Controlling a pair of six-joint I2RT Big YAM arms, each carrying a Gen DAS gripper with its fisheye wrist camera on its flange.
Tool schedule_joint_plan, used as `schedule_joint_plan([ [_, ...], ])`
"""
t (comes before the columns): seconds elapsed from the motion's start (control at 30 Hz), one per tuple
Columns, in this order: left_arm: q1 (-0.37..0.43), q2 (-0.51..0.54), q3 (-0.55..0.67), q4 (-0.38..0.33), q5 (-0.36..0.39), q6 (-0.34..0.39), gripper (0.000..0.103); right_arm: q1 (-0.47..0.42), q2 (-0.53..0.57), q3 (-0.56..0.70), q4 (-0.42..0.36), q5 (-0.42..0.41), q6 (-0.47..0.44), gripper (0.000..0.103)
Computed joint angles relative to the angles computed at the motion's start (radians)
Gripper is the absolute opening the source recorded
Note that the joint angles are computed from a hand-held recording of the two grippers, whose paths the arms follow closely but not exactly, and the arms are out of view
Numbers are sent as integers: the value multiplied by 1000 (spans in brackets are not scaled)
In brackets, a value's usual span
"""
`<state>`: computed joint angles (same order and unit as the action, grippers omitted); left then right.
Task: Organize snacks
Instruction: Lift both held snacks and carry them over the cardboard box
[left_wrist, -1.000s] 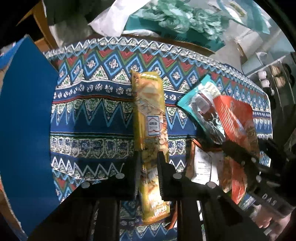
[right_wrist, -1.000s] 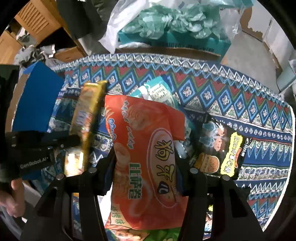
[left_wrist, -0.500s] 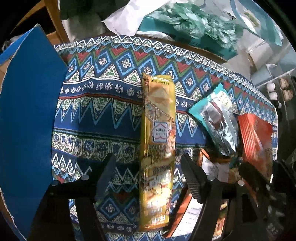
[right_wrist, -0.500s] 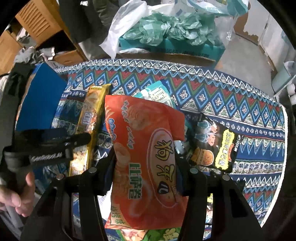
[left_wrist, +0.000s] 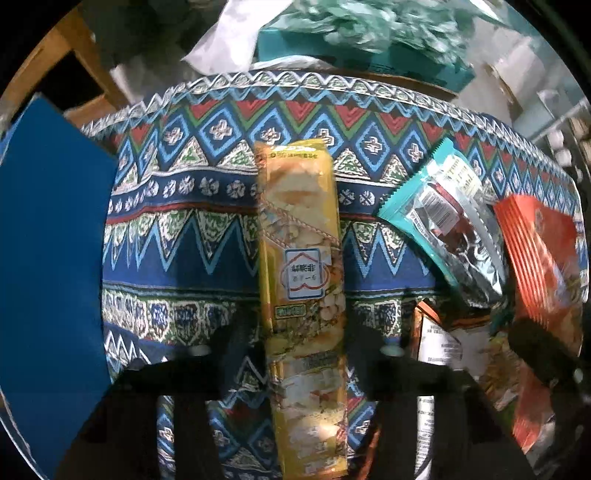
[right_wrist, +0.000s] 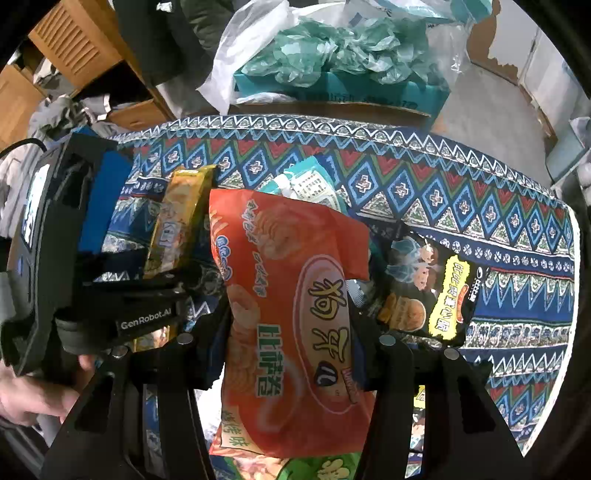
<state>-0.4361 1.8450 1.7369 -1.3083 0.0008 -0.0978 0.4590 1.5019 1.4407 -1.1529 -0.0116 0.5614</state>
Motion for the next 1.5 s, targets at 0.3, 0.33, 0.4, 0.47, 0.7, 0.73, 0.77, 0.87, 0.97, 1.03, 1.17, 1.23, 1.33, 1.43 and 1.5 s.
schedule_joint_plan([
  [0.3,23,-16,-11,-23,37,28,31,6,2,10,-3,6,-3,53],
  [0.33,25,-20,-13,-26,38,31,31,7,2,12,-4,6,-2,53],
  [0.4,33,-35,-22,-32,42,40,31,12,3,20,-8,10,0,53],
  [0.47,41,-57,-34,-37,42,55,31,18,2,27,-8,13,1,53],
  [0.7,67,-143,-73,-34,40,121,31,43,5,64,-20,31,8,53],
  [0.73,71,-152,-75,-37,41,128,31,48,6,72,-24,36,11,53],
  [0.77,75,-164,-79,-38,43,135,31,52,6,76,-27,40,13,53],
  [0.87,80,-187,-77,-45,47,153,31,65,7,94,-34,53,18,53],
  [0.97,85,-210,-72,-56,57,164,31,77,9,113,-44,63,23,53],
  [1.03,92,-223,-66,-66,67,172,31,87,8,125,-50,70,27,53],
  [1.17,112,-231,-43,-90,87,185,31,107,13,158,-67,82,33,53],
  [1.23,119,-240,-39,-93,95,191,31,120,17,178,-77,89,35,53],
  [1.33,131,-253,-41,-82,99,207,31,133,22,202,-86,96,35,53],
  [1.43,150,-273,-40,-87,113,223,31,147,35,236,-97,104,30,53],
  [1.5,161,-284,-42,-85,121,231,31,156,46,260,-103,108,28,53],
])
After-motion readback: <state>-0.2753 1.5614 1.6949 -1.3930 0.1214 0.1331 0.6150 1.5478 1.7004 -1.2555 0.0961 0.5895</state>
